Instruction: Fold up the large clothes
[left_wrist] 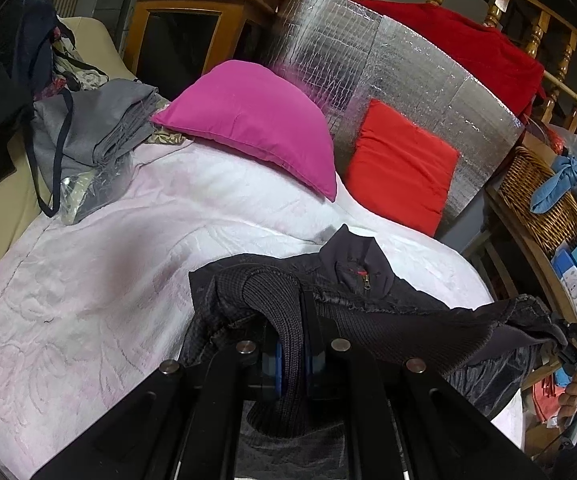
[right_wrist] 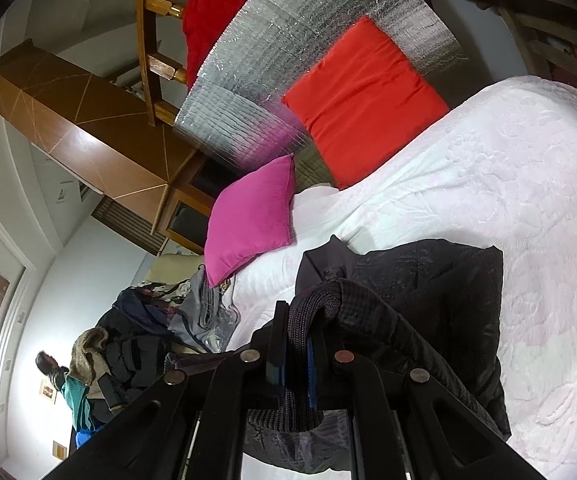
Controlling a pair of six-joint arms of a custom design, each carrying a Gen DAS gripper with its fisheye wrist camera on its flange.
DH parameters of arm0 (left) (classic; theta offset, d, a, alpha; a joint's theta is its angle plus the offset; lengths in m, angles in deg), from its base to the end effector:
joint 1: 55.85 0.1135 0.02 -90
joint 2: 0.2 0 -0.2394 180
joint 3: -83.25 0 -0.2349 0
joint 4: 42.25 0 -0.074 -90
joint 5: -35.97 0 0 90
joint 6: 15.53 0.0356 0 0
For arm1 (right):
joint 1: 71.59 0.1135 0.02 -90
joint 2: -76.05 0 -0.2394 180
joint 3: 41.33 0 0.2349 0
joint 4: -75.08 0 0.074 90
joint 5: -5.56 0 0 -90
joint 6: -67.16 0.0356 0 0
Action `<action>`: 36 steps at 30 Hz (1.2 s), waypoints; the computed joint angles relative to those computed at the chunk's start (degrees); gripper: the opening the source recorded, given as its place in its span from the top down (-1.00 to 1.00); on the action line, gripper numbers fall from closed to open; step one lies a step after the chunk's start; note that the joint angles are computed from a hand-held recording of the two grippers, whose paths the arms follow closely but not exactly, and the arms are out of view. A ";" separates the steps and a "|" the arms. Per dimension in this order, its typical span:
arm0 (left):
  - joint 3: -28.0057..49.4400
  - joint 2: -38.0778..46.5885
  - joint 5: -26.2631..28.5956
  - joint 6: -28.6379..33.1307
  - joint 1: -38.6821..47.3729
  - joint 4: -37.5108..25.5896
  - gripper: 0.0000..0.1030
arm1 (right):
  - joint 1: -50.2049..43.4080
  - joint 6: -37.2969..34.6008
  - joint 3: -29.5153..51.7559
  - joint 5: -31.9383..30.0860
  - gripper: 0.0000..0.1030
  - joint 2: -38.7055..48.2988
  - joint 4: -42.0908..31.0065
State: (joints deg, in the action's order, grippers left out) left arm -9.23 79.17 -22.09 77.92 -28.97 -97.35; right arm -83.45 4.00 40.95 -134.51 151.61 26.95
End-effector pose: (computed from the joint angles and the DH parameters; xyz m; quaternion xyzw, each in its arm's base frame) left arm 0.2578 0.1096 0.3059 -0.0827 0.8962 -0.1548 0.4074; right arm 0.2662 -0.0280 0.3088 0.1093 0.8368 0.4310 0.3193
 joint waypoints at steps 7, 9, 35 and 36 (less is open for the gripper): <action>1.09 2.69 -1.19 -0.97 -1.39 1.26 0.84 | 1.05 0.36 1.12 1.41 0.85 2.75 1.25; 1.60 3.74 -1.69 -1.19 -1.88 1.66 0.84 | 1.47 -0.01 2.20 1.99 0.85 4.31 1.18; 8.78 17.02 -6.72 -4.08 -6.81 6.27 0.84 | 5.46 1.83 12.03 6.88 0.86 20.01 5.45; 8.97 17.43 -6.81 -3.98 -6.96 6.49 0.84 | 5.52 1.77 12.28 7.00 0.86 20.34 5.48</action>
State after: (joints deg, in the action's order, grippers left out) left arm -0.26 96.61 -28.90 73.93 -35.93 -90.87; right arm -77.93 5.77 53.22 -127.51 171.94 32.43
